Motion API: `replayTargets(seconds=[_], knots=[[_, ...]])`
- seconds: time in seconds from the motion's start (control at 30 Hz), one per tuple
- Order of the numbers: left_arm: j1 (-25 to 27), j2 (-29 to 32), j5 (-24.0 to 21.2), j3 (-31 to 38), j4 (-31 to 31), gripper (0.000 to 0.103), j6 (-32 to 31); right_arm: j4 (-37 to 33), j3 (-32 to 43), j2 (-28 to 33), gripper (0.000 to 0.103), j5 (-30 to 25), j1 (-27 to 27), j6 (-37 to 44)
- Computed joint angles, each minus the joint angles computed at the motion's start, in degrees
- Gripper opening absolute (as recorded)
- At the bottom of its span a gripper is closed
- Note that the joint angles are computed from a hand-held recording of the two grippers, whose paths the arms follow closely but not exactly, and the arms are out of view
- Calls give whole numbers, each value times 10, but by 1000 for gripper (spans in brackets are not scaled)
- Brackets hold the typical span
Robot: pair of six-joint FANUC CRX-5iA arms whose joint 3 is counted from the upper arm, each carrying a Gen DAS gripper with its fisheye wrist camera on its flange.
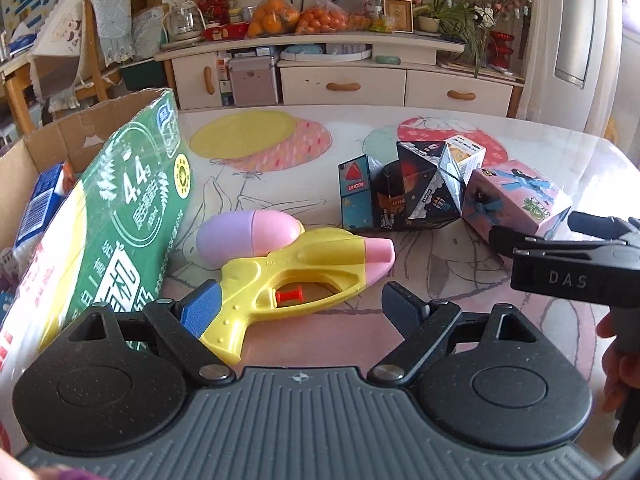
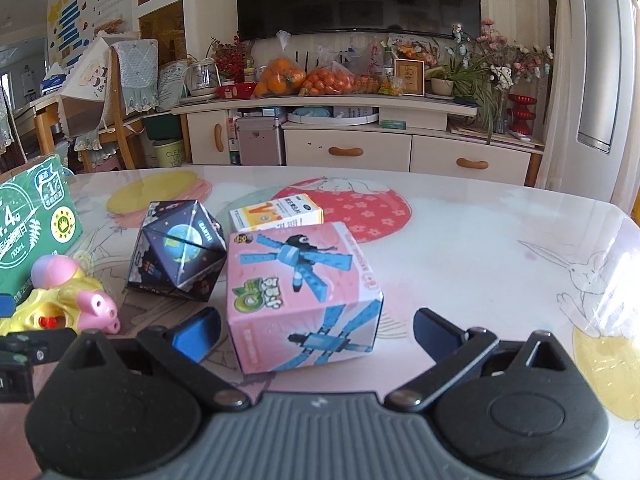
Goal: Organize rigid objects
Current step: 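Move left gripper to the black space cube while right gripper approaches the pink robot box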
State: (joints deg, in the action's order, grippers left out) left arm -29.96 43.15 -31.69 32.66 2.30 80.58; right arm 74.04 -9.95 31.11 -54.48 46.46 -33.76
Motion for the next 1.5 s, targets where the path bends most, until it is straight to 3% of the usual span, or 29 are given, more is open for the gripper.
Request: replayTargets(seconds=[0.1, 0.53, 0.63, 0.8, 0.97, 1.07, 1.23, 1.33, 1.5], knots=[[-2, 3, 9, 1, -3, 103, -5, 8, -6, -5, 102, 17, -9, -2], [-38, 9, -5, 40, -190, 103, 85, 20, -16, -14, 102, 52, -24, -9], [-50, 9, -10, 48, -249, 103, 136, 21, -18, -15, 102, 57, -25, -10], [-58, 11, -14, 53, -289, 103, 205, 22, -16, -14, 102, 62, -29, -5], [-63, 16, -30, 66, -292, 103, 233, 28, -19, -16, 102, 67, -33, -15], [-62, 7, -9, 48, -278, 103, 227, 31, -23, -18, 102, 73, -37, -24], [-48, -3, 38, 3, -160, 103, 114, 42, -30, -22, 102, 76, -40, -39], [-50, -9, 57, -11, -155, 103, 114, 48, -34, -24, 102, 80, -41, -48], [-40, -11, 99, -31, -62, 103, 46, 61, -39, -26, 102, 79, -45, -60]])
